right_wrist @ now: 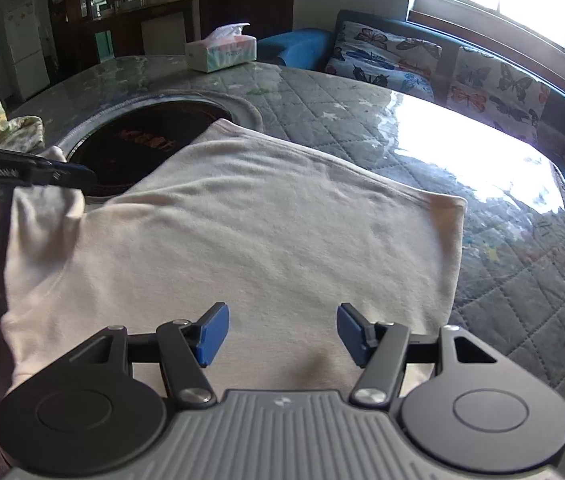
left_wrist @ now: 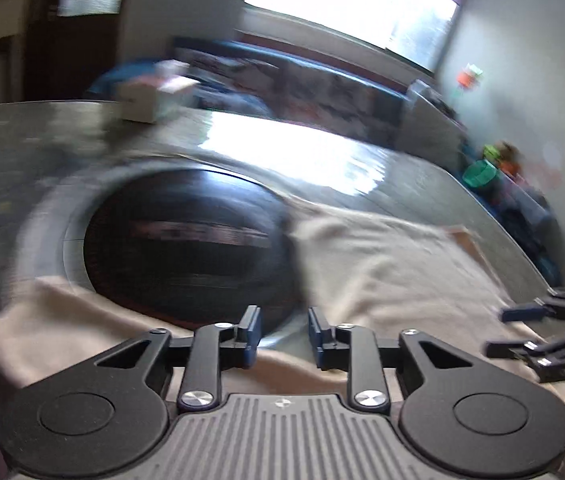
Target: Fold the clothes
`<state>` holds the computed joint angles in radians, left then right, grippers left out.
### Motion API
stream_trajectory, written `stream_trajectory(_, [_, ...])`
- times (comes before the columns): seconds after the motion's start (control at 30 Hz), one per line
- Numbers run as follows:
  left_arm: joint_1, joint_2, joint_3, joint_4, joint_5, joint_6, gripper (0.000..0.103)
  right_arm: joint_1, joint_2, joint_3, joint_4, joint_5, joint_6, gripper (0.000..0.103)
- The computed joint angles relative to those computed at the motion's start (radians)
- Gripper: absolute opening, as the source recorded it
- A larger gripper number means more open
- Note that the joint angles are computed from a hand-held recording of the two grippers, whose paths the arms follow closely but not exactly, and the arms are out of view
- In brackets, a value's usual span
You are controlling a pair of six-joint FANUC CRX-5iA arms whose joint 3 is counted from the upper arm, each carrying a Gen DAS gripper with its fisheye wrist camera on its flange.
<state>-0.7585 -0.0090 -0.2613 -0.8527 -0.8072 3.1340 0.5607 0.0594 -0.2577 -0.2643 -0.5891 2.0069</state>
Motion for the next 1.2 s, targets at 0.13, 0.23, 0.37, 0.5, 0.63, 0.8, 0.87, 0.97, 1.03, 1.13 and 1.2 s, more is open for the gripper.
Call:
stream_trajectory(0.13, [-0.081, 0.005, 0.009, -0.077, -0.311, 0.155, 0.046, 0.008, -0.026, -0.021, -0.015, 0.007, 0.01, 0.062])
stream_trajectory(0.23, [-0.082, 0.017, 0.003, -0.06, -0.455, 0.208, 0.05, 0.014, -0.047, -0.036, -0.03, 0.01, 0.021, 0.062])
stream_trajectory(0.37, [-0.054, -0.013, -0.041, -0.051, -0.424, 0.254, 0.052, 0.022, -0.075, -0.061, -0.031, 0.017, 0.02, 0.062])
stream_trajectory(0.5, [-0.055, -0.006, -0.044, -0.079, -0.414, 0.252, 0.044, 0.023, -0.1, -0.081, -0.03, 0.025, 0.007, 0.062])
stream_trajectory(0.63, [-0.074, -0.001, -0.046, -0.1, -0.424, 0.289, 0.01, 0.024, -0.135, -0.117, -0.012, 0.048, -0.025, 0.062])
stream_trajectory(0.8, [-0.143, -0.041, -0.064, -0.134, -0.533, 0.425, 0.005, 0.013, -0.187, -0.185, 0.047, 0.098, -0.116, 0.062])
stream_trajectory(0.87, [-0.166, -0.042, -0.061, -0.133, -0.576, 0.429, 0.005, 0.0, -0.205, -0.21, 0.054, 0.113, -0.143, 0.062])
stream_trajectory(0.97, [-0.162, -0.032, -0.063, -0.106, -0.573, 0.398, 0.005, -0.023, -0.23, -0.249, 0.072, 0.136, -0.196, 0.062])
stream_trajectory(1.03, [-0.146, -0.03, -0.071, -0.085, -0.549, 0.391, 0.005, -0.037, -0.241, -0.269, 0.084, 0.145, -0.234, 0.062])
stream_trajectory(1.13, [-0.136, -0.033, -0.077, -0.074, -0.537, 0.387, 0.01, -0.06, -0.282, -0.32, 0.13, 0.161, -0.312, 0.062])
stream_trajectory(1.2, [-0.131, -0.033, -0.074, -0.069, -0.541, 0.374, 0.016, -0.088, -0.319, -0.362, 0.181, 0.171, -0.391, 0.061])
